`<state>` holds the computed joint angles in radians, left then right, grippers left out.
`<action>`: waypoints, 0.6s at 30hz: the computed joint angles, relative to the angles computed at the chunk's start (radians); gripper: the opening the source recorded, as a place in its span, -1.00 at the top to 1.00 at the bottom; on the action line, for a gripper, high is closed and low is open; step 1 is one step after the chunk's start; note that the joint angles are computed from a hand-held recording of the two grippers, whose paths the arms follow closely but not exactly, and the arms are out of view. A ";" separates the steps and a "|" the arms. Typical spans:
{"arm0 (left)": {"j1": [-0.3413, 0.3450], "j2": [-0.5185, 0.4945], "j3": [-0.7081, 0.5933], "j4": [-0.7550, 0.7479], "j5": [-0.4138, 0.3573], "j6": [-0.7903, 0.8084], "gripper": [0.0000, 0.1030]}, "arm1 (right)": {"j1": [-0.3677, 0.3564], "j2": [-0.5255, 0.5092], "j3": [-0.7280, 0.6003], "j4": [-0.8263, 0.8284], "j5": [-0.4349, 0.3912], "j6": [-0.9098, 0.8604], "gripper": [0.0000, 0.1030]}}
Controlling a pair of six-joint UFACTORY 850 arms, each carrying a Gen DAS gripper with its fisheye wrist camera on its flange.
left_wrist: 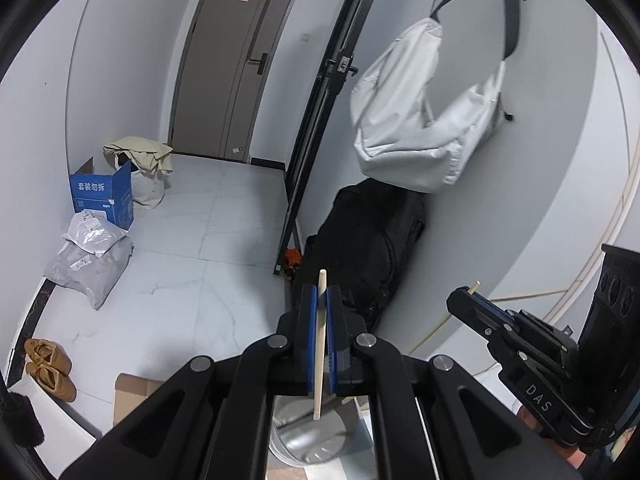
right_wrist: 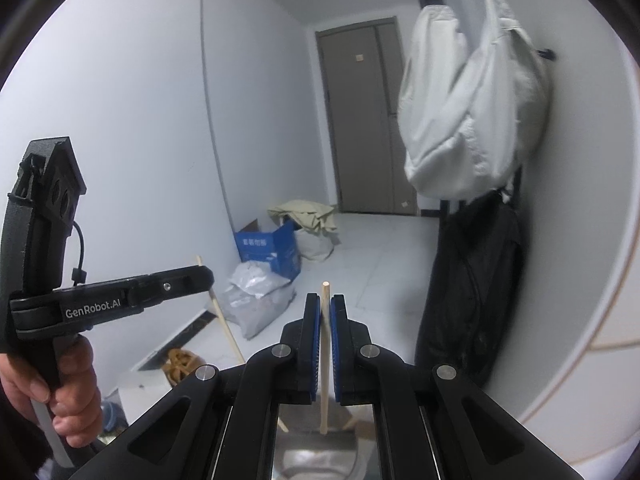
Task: Organize utensils
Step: 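Lift the chopstick with the right gripper and carry it over the holder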
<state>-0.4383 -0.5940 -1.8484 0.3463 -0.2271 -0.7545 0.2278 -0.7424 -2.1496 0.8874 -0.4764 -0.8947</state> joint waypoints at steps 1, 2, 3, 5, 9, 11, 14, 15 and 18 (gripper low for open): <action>0.001 -0.011 -0.012 -0.009 -0.005 0.005 0.99 | 0.003 -0.031 -0.046 -0.030 -0.014 0.027 0.92; 0.006 -0.017 -0.014 -0.031 -0.003 0.023 0.99 | 0.005 -0.053 -0.076 -0.051 -0.023 0.044 0.92; 0.010 -0.027 -0.023 -0.064 -0.007 0.051 0.99 | 0.008 -0.086 -0.123 -0.087 -0.040 0.075 0.92; 0.022 -0.039 -0.025 -0.155 -0.010 0.118 0.99 | 0.013 -0.134 -0.187 -0.127 -0.067 0.111 0.92; 0.034 -0.068 -0.044 -0.239 -0.023 0.184 0.99 | 0.019 -0.203 -0.274 -0.169 -0.121 0.142 0.92; 0.036 -0.081 -0.056 -0.247 -0.034 0.193 0.99 | 0.024 -0.232 -0.315 -0.207 -0.142 0.160 0.92; 0.040 -0.095 -0.074 -0.274 -0.036 0.218 0.99 | 0.028 -0.244 -0.330 -0.243 -0.161 0.162 0.92; 0.041 -0.094 -0.071 -0.279 -0.034 0.226 0.99 | 0.030 -0.244 -0.325 -0.248 -0.166 0.157 0.92; 0.044 -0.094 -0.070 -0.330 -0.037 0.289 0.99 | 0.034 -0.255 -0.334 -0.267 -0.192 0.162 0.92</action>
<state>-0.3946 -0.6883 -1.9183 0.0163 -0.2638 -0.4658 0.2613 -0.9972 -2.4837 0.6202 -0.6681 -0.7326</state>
